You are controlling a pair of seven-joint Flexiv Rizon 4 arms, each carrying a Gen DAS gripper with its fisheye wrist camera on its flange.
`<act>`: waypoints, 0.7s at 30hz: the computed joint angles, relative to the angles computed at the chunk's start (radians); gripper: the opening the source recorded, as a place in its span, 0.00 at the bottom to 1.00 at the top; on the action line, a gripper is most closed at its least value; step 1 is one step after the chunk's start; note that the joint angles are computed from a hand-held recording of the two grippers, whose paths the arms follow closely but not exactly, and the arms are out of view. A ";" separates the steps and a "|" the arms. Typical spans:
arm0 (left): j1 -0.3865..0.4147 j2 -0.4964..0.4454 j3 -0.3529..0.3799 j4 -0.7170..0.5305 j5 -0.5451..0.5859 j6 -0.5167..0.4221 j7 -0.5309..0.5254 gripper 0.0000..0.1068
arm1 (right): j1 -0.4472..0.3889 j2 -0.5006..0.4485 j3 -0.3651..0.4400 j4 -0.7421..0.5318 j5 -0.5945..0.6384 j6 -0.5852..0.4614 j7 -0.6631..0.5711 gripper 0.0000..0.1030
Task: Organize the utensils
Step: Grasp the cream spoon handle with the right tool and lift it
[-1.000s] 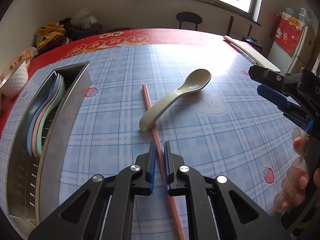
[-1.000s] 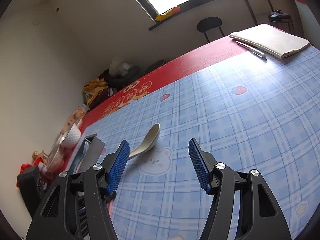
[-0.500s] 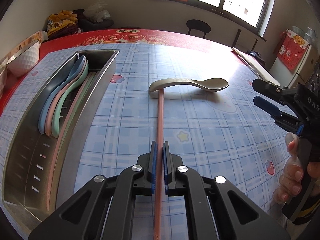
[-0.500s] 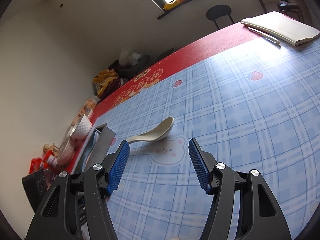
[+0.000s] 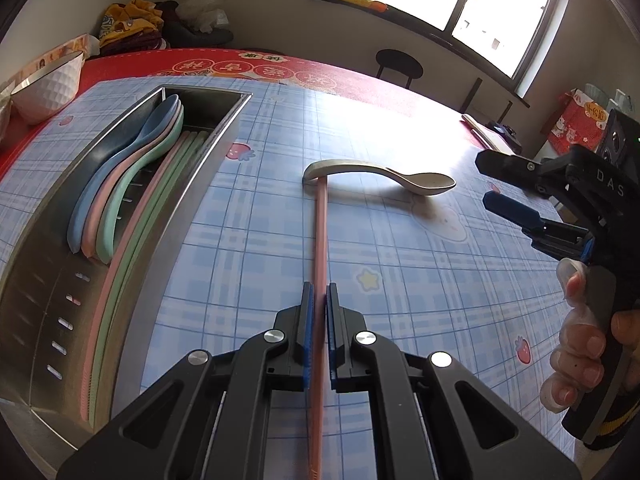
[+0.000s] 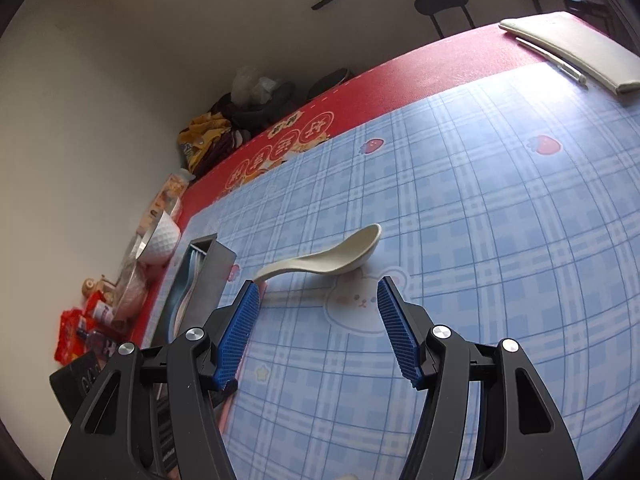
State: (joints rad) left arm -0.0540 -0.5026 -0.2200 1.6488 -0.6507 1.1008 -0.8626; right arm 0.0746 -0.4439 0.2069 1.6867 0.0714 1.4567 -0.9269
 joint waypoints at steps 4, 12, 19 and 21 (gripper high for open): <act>0.015 0.000 -0.010 0.002 -0.034 -0.013 0.001 0.07 | -0.004 -0.065 0.032 -0.140 0.021 -0.115 0.000 0.57; 0.009 0.006 -0.002 0.015 -0.032 0.010 -0.007 0.07 | 0.171 -0.159 -0.179 -0.296 -0.209 -0.320 0.143 0.54; 0.010 0.006 -0.002 0.014 -0.034 0.010 -0.016 0.07 | 0.177 -0.206 -0.191 -0.352 -0.317 -0.434 0.129 0.42; 0.009 0.009 -0.002 0.018 -0.033 0.012 -0.017 0.07 | 0.168 -0.197 -0.182 -0.324 -0.312 -0.405 0.118 0.41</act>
State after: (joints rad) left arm -0.0454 -0.4933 -0.2218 1.6667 -0.6834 1.1131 -0.8793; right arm 0.2426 -0.6406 0.0253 1.3630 -0.2410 1.0517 -0.8087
